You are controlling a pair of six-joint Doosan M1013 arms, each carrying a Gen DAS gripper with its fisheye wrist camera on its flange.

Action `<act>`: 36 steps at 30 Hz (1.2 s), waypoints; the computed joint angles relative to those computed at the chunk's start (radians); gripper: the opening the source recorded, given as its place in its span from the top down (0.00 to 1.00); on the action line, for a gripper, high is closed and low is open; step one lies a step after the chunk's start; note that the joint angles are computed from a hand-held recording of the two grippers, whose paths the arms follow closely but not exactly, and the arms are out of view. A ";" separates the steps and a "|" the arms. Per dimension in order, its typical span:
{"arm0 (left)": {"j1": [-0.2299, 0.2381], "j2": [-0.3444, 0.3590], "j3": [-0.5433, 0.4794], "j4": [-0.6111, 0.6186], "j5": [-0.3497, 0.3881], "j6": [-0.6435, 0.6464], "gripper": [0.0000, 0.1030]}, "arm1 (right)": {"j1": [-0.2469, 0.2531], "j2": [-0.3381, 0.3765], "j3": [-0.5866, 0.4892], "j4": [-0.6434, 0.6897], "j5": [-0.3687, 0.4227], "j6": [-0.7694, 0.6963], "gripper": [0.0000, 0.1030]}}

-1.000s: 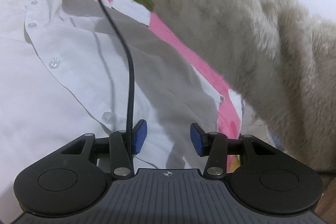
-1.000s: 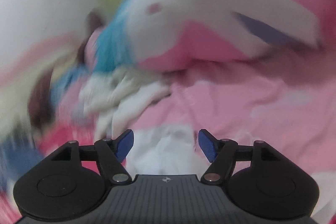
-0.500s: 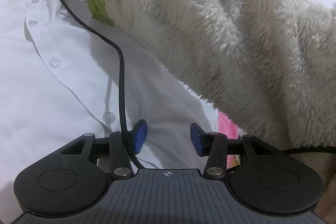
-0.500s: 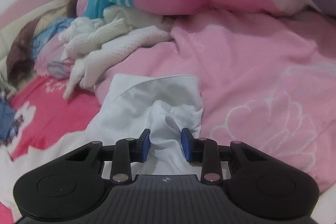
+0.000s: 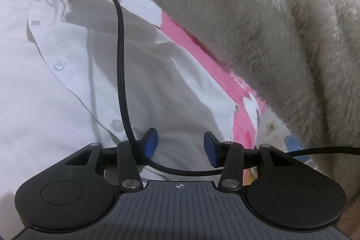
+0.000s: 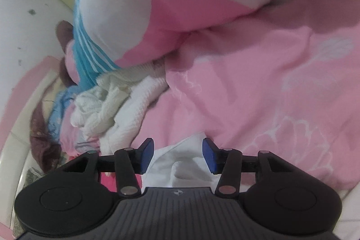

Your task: Fold clothes

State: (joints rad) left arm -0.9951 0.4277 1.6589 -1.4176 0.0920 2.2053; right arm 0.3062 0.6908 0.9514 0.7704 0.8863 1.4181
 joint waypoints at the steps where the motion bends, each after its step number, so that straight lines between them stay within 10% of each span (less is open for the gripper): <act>1: -0.001 -0.007 0.014 -0.090 -0.001 0.088 0.56 | 0.003 0.009 -0.021 -0.013 0.028 0.027 0.51; 8: -0.002 -0.036 0.061 -0.420 0.018 0.370 0.56 | 0.026 0.022 -0.054 -0.040 0.076 0.105 0.51; 15: 0.042 -0.043 0.057 -0.277 0.058 0.239 0.56 | 0.044 -0.034 0.054 -0.011 0.035 -0.082 0.51; 19: 0.036 -0.050 0.064 -0.279 0.051 0.237 0.56 | 0.094 -0.129 0.212 -0.132 -0.110 -0.488 0.51; 23: 0.028 -0.056 0.068 -0.249 0.040 0.208 0.56 | 0.170 -0.200 0.391 -0.353 -0.416 -0.844 0.51; 29: 0.019 -0.072 0.084 -0.284 0.034 0.238 0.56 | 0.208 -0.188 0.451 -0.683 -0.614 -0.751 0.67; 31: 0.016 -0.082 0.095 -0.299 0.032 0.249 0.56 | 0.196 -0.187 0.444 -0.658 -0.622 -0.711 0.89; 36: 0.010 -0.092 0.104 -0.306 0.028 0.249 0.56 | 0.128 -0.216 0.436 -0.362 -0.630 -0.724 0.94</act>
State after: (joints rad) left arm -0.9851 0.3353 1.7633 -1.7236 0.1204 2.4545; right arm 0.4345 0.4748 1.3876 0.4084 0.2561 0.6939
